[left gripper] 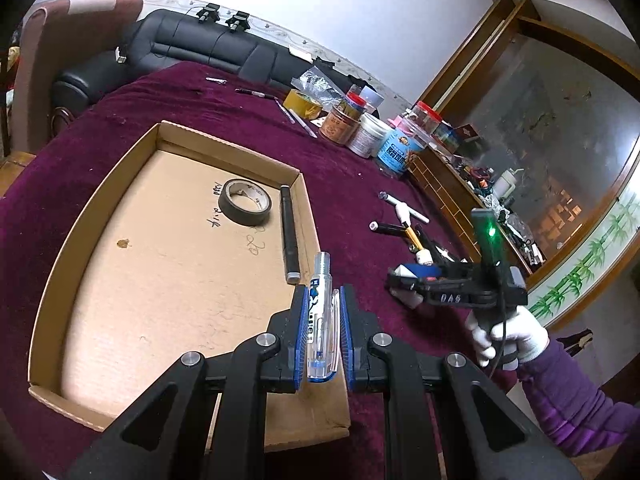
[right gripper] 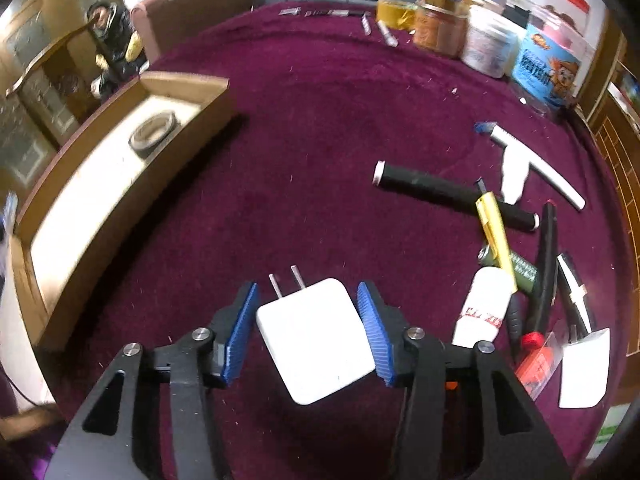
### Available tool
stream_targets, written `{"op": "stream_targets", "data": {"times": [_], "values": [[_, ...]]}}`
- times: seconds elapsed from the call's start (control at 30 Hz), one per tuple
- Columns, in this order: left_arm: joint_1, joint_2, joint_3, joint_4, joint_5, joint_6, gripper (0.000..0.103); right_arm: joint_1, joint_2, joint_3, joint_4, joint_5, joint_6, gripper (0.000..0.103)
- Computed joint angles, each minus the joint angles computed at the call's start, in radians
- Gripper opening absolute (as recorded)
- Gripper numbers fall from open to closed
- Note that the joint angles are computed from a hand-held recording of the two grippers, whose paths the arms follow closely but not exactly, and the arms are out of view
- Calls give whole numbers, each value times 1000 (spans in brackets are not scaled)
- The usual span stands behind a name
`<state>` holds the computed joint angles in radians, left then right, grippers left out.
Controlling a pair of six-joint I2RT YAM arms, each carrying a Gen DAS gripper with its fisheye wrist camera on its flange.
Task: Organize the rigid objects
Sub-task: 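Lower pen and charger plug into the cardboard box and open both grippers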
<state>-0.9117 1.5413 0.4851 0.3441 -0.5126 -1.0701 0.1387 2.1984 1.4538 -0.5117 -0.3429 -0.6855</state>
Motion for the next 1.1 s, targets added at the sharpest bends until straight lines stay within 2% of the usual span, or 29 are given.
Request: {"op": "stream_targets", "data": {"times": [0.13, 0.2, 0.3, 0.37, 0.4, 0.53, 0.67, 0.73, 0.8, 0.93, 1.1], "values": [[4, -23, -10, -17, 0, -11, 12, 16, -41, -102, 106, 59, -21, 52], [27, -47, -10, -43, 15, -9, 12, 8, -56, -123, 106, 56, -9, 48], [68, -93, 20, -143, 20, 30, 12, -3, -73, -122, 62, 32, 0, 45], [104, -114, 47, -209, 20, 73, 12, -15, -86, -103, 15, -18, 7, 45], [122, -119, 55, -225, 27, 89, 12, -29, -99, -84, -38, -77, 13, 45], [229, -124, 49, -218, 97, 152, 12, -28, -124, -15, -186, -259, 47, 46], [396, -71, 39, -147, 257, 200, 12, 40, -100, 72, -311, -399, 98, 46], [493, -10, 58, -124, 356, 221, 12, 109, -57, 128, -339, -436, 164, 46], [558, 44, 81, -118, 411, 225, 12, 184, 21, 209, -349, -462, 255, 46], [694, 139, 92, -53, 539, 216, 12, 305, 174, 339, -351, -463, 389, 46], [761, 224, 147, -49, 583, 248, 12, 402, 303, 456, -268, -343, 533, 46]]}}
